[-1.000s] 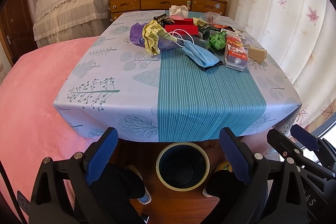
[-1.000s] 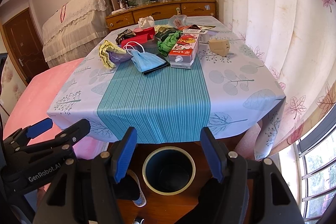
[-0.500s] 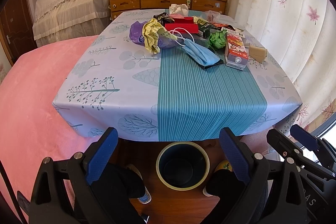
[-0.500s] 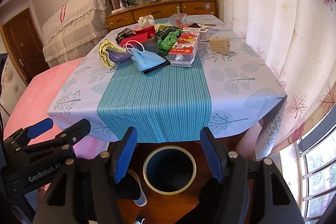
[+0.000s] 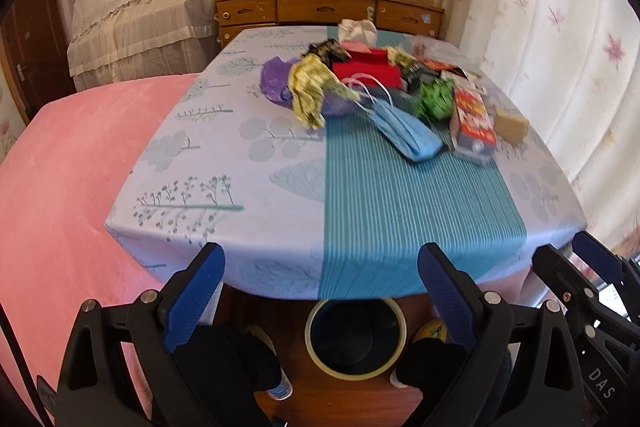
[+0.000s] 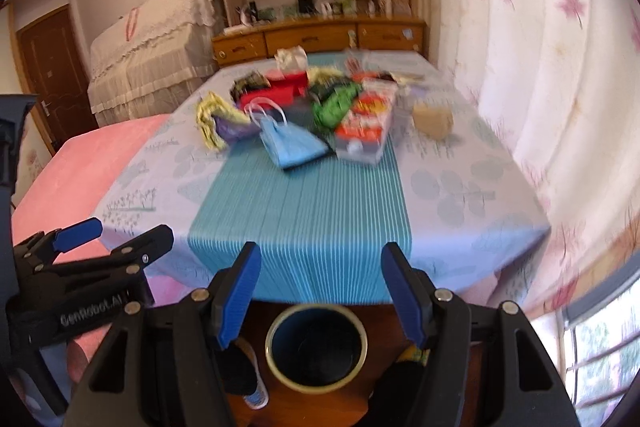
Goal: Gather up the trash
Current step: 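Grasp the yellow glove with the left gripper while the right gripper grasps the blue mask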
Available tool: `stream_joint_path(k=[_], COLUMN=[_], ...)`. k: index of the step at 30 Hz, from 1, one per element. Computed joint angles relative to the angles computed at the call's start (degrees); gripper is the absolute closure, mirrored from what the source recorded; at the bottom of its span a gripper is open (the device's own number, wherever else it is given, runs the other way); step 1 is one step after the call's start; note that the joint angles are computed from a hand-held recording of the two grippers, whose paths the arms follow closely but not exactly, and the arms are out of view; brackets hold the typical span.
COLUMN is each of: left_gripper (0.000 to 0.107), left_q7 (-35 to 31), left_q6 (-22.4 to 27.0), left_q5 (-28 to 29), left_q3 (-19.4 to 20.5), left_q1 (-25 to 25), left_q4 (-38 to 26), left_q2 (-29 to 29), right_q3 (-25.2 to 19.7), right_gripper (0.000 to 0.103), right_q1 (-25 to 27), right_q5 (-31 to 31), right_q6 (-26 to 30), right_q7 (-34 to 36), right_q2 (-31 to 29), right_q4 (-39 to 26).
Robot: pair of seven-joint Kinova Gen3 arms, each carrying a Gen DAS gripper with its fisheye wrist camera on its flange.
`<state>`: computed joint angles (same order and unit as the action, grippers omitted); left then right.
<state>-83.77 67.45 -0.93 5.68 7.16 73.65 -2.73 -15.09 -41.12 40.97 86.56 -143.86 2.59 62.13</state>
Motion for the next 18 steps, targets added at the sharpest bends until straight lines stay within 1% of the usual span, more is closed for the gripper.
stream_joint_path(k=[2,3,4,5,6,7,9,11,12,13,14,15,18], left_gripper=[0.012,0.012,0.012,0.012,0.012,0.012,0.012,0.012,0.012,0.012,0.012,0.012,0.012], left_q7=[-0.37,-0.72,-0.89,-1.67,-2.36,-3.18,-4.13,-4.09,-4.24,-4.13,-3.55,-3.0,-0.81], left_q6=[0.16,1.35,2.92,3.88,5.51,6.66,9.62,12.2,13.31,14.69,16.36,17.76,21.95], left_q5=[1.55,2.38,3.05,4.66,5.98,7.95,10.76,11.73,12.35,12.56,12.22,11.57,7.29], left_q3=[-2.05,-3.76,-4.52,-5.17,-4.91,-4.1,-3.06,-2.2,-1.65,-1.62,-1.49,-0.29,7.28], left_q1=[-0.11,0.36,0.31,-0.76,-2.04,-4.39,-7.15,-8.7,-9.52,-9.75,-9.61,-10.03,-12.4], left_q4=[-2.92,-5.58,-8.23,-10.88,-13.54,-16.19,-21.5,-26.81,-29.46,-32.12,-34.77,-37.43,-45.39], left_q2=[1.74,3.25,4.74,6.35,7.86,9.63,13.04,16.65,18.61,20.42,22.02,23.92,29.84], right_q3=[1.12,1.79,3.19,3.53,4.31,5.19,5.06,3.5,3.66,4.88,7.17,9.18,11.15], right_gripper=[0.04,0.04,0.04,0.04,0.04,0.04,0.04,0.04,0.04,0.04,0.04,0.04,0.04], right_q1=[1.49,2.25,2.39,3.27,3.09,2.93,4.16,7.01,7.89,7.9,7.37,7.24,8.73], right_q5=[-2.85,-4.56,-6.4,-7.34,-7.34,-7.52,-8.37,-10.56,-12.13,-13.46,-15.2,-17.14,-20.86], right_q6=[-1.92,-2.59,-3.37,-4.03,-4.16,-4.03,-4.04,-2.7,-2.03,-1.36,-0.53,0.38,4.11], right_q7=[3.77,5.64,7.75,10.08,12.41,14.74,19.4,24.06,26.39,28.08,30.37,32.21,35.58], right_q2=[1.11,1.79,2.41,3.23,4.5,5.56,8.61,11.98,13.48,14.65,16.8,18.26,23.78], right_q4=[-2.79,-4.35,-5.75,-7.24,-8.98,-10.53,-14.66,-19.59,-21.82,-23.63,-26.28,-28.31,-35.33])
